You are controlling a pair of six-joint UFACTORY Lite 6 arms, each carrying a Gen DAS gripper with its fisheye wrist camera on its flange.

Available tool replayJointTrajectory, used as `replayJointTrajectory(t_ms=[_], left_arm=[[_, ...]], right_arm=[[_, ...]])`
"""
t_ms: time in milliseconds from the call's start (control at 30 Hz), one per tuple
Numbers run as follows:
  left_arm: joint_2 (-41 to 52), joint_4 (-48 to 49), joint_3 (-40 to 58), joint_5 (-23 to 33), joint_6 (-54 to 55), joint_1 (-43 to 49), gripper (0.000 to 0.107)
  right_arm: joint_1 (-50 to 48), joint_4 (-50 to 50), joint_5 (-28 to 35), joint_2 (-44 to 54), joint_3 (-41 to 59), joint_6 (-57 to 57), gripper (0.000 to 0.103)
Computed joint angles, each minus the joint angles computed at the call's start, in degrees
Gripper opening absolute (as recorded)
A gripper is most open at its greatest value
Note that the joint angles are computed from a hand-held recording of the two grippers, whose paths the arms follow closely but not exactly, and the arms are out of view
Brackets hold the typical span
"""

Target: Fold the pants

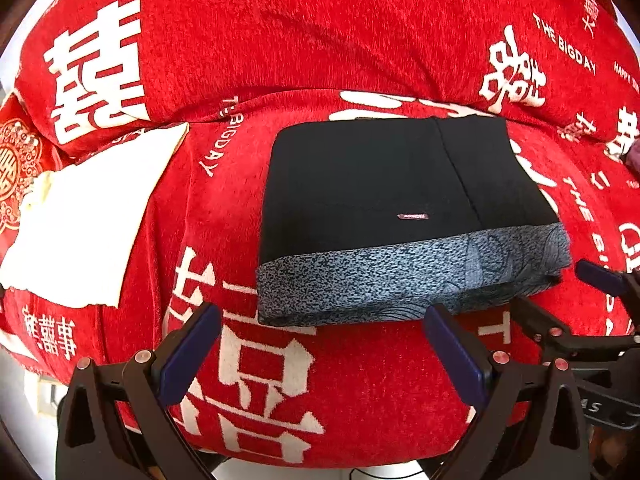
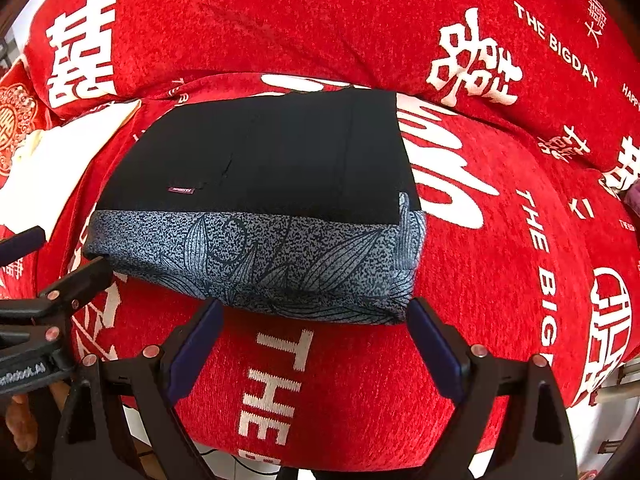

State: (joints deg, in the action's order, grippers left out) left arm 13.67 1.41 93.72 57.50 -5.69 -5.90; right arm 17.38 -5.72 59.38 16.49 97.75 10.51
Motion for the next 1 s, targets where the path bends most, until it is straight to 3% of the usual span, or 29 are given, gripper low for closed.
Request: replayJointTrajectory(t_ms=[400, 1000], left_arm=[[2.19, -4.28, 3.03, 3.33, 1.21, 1.06, 0.102], [2.62, -3.34, 2.13, 2.80, 0.38, 1.16, 0.102]], right_arm=[[0.62, -0.77, 2.20, 2.70, 4.66, -1.08, 0.094], [0.17, 0.22, 1.75, 3.25, 4.15, -2.22, 0.094]])
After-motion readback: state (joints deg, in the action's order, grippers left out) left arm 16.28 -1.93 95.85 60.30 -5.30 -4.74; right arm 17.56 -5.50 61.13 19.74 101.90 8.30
